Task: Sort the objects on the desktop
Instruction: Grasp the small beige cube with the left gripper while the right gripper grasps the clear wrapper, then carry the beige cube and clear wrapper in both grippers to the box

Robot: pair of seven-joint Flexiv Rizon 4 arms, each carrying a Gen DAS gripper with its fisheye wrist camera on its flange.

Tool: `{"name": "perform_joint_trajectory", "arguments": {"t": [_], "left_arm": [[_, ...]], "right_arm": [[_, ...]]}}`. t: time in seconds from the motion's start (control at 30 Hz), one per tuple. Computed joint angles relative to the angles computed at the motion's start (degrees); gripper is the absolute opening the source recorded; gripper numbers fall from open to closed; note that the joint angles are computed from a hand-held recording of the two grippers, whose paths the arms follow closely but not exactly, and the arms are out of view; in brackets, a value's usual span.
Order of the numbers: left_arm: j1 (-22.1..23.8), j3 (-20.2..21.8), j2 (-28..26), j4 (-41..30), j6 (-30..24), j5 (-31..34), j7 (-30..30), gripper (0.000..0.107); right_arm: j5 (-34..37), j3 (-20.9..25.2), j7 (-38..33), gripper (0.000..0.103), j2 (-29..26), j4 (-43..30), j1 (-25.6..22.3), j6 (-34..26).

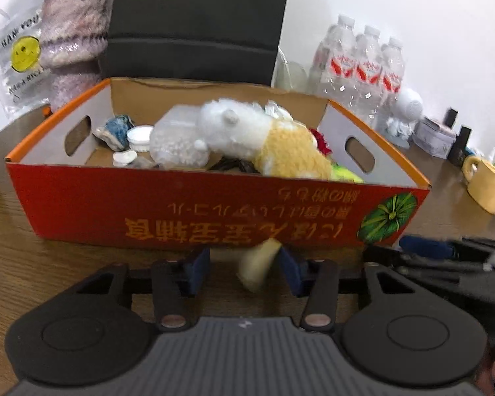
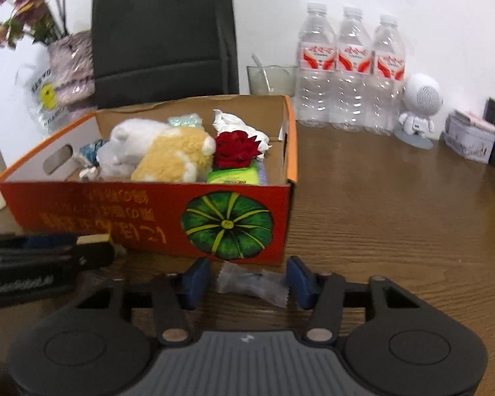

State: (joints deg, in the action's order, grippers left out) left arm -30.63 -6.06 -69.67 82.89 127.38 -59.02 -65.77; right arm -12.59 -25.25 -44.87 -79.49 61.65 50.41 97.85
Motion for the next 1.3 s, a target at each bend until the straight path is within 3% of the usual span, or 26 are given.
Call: {"name": "perform_joint_trajectory", "arguments": {"t": [0.1,0.17,0.2,0.37,0.47,0.53,0.6,0.67,0.8,1.13,1.3], "left_arm": [[-1.0,0.4,-0.1,-1.1,-1.4,-2.7,2.9,0.024],[0.1,-0.5,0.4,0.1,-1.3,0.4,1.3,0.022],[0.2,-0.5,0.4,0.4,-1.3,1.5,0.9,0.013],[2.3,-2.0,2.3,5.7,0.3,9.7,-6.4,0.012],[1.5,-1.6,4.0,10.8,4.6,12.0,-11.3,0.012],[1.6,-1.8,5.5,15.2,8.6,15.4,-14.8,0.012],[0.4,-1.4,6.8,18.9,12.4,15.9,-16.3,0.012],[-1.7,-1.5,7.9,22.6,16.1,13.7,-17.0,0.012],[-5.4,-2.5,8.8,26.4,22.1,7.5,-15.8,0.012],[-10.9,-7.7,8.6,28.8,44.2,-2.8,-13.0,0.012],[-11.5,-11.6,7.5,29.3,52.3,-5.4,-11.7,0.012]], "right_arm": [[-0.6,0.8,-1.6,0.027,0.6,1.2,-0.1,1.1],[-0.5,0.9,-2.5,0.024,1.0,1.8,0.0,1.4],[-0.3,1.2,-2.8,0.022,1.2,2.2,0.1,1.6],[-0.3,4.4,-5.7,0.019,3.0,4.9,-0.4,3.6],[1.9,5.2,-8.0,0.019,5.0,9.9,1.0,7.1],[3.1,8.5,-10.3,0.019,7.0,14.2,0.9,11.6],[6.9,8.1,-12.6,0.019,8.2,19.0,3.3,17.8],[12.8,6.1,-14.9,0.019,9.5,24.0,7.1,22.8],[19.1,7.7,-19.3,0.019,12.8,31.5,10.4,30.6],[37.5,3.4,-33.6,0.019,16.0,36.5,22.5,36.6],[40.5,7.6,-36.9,0.019,17.6,39.4,22.7,42.5]]}}
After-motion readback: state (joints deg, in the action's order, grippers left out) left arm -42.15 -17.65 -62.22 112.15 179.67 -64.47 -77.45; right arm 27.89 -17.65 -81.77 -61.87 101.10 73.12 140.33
